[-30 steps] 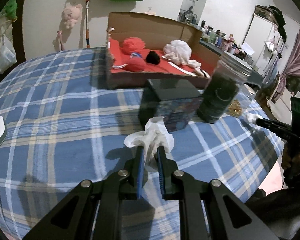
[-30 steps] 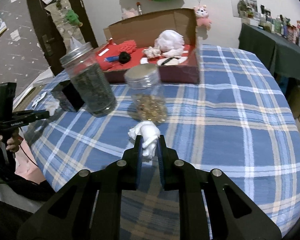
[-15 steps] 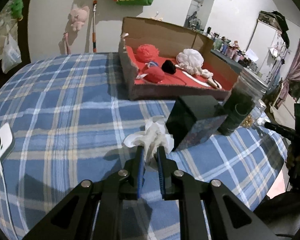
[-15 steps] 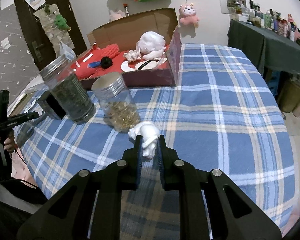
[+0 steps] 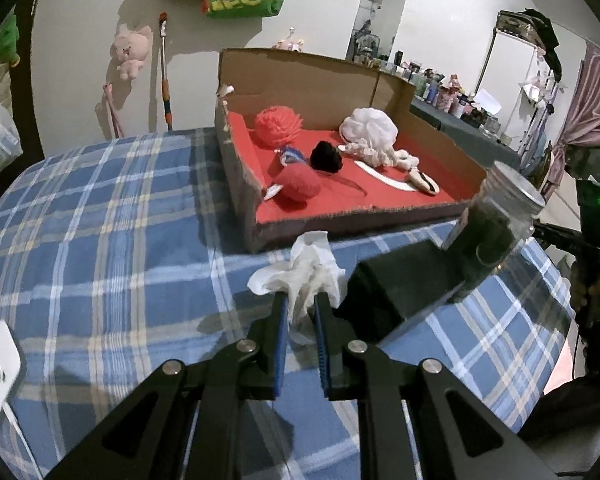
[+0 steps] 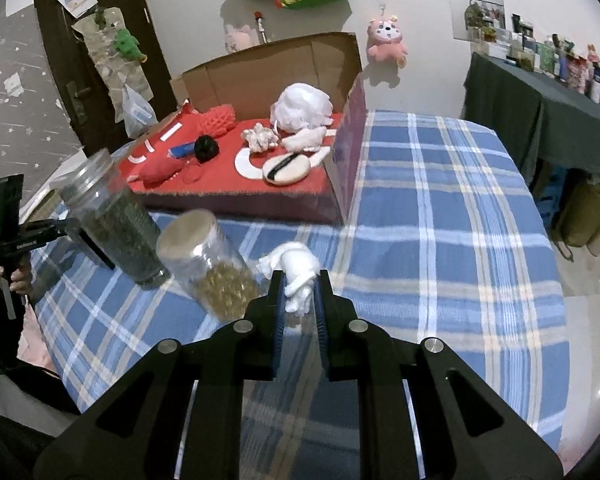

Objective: Organize soft objects
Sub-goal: 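Carry both white cloths over the box with both grippers, then lower the white cloths onto the red paper and open both grippers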

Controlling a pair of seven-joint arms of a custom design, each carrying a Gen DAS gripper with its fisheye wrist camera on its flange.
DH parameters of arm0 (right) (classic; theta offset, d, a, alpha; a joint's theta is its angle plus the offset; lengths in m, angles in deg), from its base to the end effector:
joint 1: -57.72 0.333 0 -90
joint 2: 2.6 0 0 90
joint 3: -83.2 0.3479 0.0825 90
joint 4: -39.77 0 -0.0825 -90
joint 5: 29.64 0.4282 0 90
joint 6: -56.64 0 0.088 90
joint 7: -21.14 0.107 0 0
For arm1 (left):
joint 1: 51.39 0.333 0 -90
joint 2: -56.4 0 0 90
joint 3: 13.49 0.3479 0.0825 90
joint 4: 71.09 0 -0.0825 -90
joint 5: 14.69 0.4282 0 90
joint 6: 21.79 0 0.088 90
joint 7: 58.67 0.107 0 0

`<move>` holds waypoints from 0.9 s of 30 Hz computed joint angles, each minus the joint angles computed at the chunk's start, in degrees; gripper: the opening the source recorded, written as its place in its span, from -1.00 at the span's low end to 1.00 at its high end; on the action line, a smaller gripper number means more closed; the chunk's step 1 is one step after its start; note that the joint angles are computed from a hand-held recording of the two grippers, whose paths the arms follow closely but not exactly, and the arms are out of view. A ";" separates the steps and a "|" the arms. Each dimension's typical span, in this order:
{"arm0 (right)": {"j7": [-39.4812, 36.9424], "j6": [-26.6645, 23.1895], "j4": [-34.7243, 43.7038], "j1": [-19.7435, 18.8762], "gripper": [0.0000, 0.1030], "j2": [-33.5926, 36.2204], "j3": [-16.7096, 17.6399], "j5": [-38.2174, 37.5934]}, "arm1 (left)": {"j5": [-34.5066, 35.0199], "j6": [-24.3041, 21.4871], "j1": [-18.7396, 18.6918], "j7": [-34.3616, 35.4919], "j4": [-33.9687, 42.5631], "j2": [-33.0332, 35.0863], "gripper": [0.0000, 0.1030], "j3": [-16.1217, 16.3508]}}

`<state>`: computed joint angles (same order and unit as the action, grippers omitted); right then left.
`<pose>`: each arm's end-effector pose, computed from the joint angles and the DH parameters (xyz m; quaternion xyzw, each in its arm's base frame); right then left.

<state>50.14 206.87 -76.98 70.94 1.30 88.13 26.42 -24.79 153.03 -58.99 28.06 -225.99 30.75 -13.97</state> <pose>0.6149 0.1803 0.4688 -0.8169 0.4146 -0.0729 0.3943 0.4423 -0.0491 0.4623 -0.6786 0.6237 -0.3235 0.2140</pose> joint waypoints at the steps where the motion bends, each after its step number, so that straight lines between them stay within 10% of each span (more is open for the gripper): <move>1: 0.07 -0.44 0.83 -0.02 -0.74 0.42 0.01 -0.08 | 0.06 -0.05 -0.21 0.33 0.40 0.20 -0.74 0.29; 15: 0.86 -7.17 13.01 -0.60 -0.74 6.97 2.02 -4.04 | -6.90 -5.93 -5.58 14.96 14.38 8.94 -0.74 4.34; 27: 10.51 -15.12 31.31 1.74 -0.74 19.36 4.65 -21.23 | -8.39 -18.65 0.34 21.92 31.85 21.79 -0.74 -3.03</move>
<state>60.65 191.76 -45.67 72.68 20.66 92.78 5.19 -33.18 134.38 -58.65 49.98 -194.15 52.54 -17.00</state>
